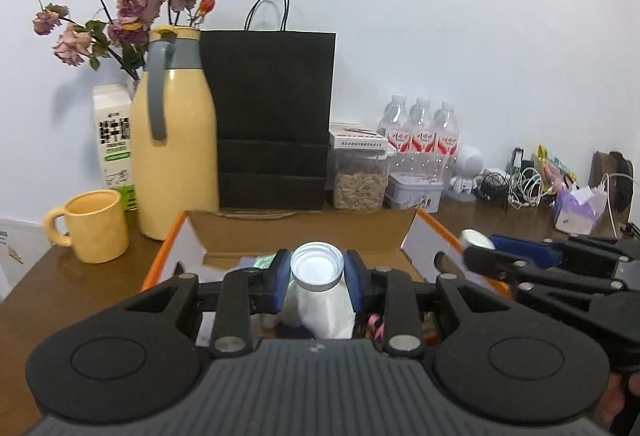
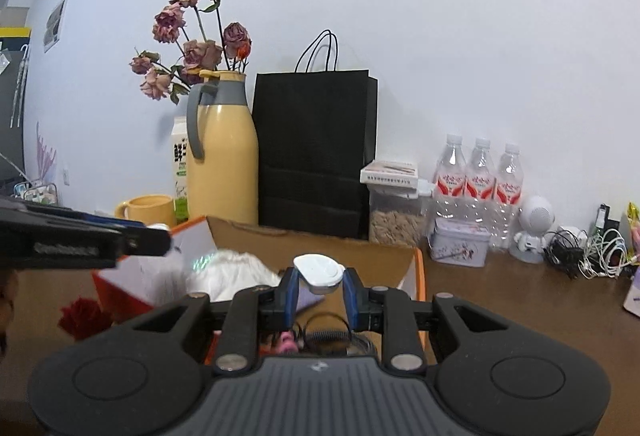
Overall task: Organize objects
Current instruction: 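Carry both white caps over the box and open both grippers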
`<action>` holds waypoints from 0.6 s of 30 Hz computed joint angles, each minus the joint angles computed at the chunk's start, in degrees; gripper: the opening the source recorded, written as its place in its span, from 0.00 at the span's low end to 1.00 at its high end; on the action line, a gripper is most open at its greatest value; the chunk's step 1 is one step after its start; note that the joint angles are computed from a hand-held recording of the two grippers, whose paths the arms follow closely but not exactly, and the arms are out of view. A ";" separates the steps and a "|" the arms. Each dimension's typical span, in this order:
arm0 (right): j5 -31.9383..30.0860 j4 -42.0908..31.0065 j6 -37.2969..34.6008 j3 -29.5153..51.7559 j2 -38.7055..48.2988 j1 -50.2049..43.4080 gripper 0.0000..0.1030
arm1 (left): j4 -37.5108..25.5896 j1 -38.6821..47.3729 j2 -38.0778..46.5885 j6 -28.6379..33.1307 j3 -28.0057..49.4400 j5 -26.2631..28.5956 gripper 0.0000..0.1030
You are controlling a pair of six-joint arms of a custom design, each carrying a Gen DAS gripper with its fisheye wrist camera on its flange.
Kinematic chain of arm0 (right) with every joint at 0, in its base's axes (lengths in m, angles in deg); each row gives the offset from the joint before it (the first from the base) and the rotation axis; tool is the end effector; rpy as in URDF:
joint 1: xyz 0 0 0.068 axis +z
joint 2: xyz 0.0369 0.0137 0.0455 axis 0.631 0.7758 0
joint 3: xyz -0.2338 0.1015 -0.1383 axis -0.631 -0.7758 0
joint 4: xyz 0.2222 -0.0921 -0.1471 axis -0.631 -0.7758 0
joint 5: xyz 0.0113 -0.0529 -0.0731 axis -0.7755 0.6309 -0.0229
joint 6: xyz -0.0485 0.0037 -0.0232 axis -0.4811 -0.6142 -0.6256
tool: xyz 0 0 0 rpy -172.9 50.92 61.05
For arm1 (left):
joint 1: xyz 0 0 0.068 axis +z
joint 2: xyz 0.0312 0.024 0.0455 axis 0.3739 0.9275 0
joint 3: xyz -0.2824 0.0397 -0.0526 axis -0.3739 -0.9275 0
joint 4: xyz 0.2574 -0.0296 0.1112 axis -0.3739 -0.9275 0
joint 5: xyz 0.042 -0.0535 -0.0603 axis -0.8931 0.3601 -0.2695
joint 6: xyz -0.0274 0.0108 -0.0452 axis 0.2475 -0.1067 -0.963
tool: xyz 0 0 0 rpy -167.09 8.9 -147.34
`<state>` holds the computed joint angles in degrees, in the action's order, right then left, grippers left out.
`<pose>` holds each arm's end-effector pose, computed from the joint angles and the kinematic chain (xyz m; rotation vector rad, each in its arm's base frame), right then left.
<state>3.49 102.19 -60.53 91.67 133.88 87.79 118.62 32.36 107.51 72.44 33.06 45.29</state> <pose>0.1838 0.1650 0.0770 0.1212 1.8500 -0.1407 0.3120 0.0314 0.1327 0.6001 1.8691 -0.5008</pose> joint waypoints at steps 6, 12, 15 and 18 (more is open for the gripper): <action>-5.23 3.66 -1.94 2.80 4.88 -5.85 0.22 | 5.12 -4.20 5.77 -4.44 2.76 -4.09 0.29; -8.44 3.14 -0.30 3.58 8.14 -7.99 0.22 | 8.33 -5.61 9.26 -5.49 3.83 -7.07 0.29; -8.75 2.53 0.27 4.01 8.81 -8.14 0.22 | 8.76 -5.65 9.62 -5.04 3.75 -7.43 0.29; -8.24 0.85 1.36 4.51 8.98 -7.92 0.23 | 10.09 -5.05 9.85 -5.39 3.29 -6.39 0.52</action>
<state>-4.75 103.04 -59.16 96.17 142.87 79.87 128.70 27.31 117.36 67.05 36.35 38.90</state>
